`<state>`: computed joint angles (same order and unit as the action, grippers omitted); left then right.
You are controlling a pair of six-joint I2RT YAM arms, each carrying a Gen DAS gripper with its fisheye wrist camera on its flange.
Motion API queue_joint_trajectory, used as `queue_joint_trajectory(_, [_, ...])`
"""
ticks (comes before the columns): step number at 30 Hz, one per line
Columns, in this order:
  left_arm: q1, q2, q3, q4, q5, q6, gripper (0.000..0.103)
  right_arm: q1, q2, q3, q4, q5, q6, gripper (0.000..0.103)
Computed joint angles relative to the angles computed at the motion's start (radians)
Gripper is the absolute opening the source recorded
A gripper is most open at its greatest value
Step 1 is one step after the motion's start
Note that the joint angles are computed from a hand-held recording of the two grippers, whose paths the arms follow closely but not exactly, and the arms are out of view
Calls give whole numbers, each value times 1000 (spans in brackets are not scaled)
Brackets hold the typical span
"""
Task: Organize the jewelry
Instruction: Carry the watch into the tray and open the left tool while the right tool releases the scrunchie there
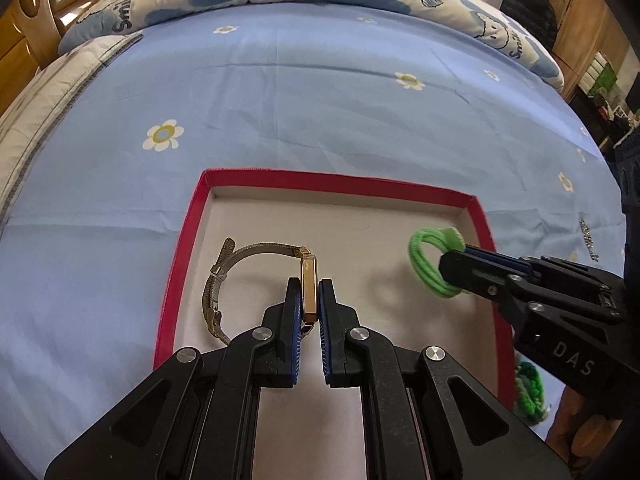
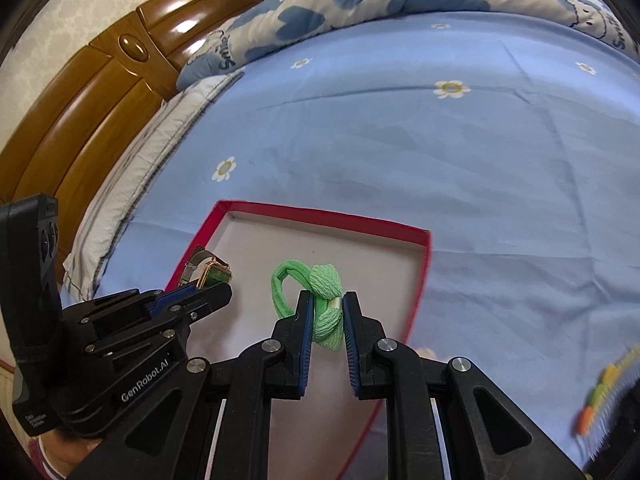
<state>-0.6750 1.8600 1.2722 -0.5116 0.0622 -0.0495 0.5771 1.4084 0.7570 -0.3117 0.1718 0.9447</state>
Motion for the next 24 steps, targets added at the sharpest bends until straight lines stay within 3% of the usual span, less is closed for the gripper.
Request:
queue_joint_trajectory(11, [-10, 50, 30, -17, -19, 1, 8, -17, 98, 34, 5, -27, -30, 18])
queue_joint_trajectory(14, [-16, 57, 39, -24, -31, 4, 14, -20, 101, 39, 2, -32, -30, 19])
queue_joint_trajectory(18, [-9, 41, 23, -12, -38, 9, 31, -24, 83, 33, -2, -37, -27, 20])
queue_joint_trajectory(24, [-11, -17, -10, -14, -57, 10, 33, -18, 7, 9, -24, -18, 0, 26])
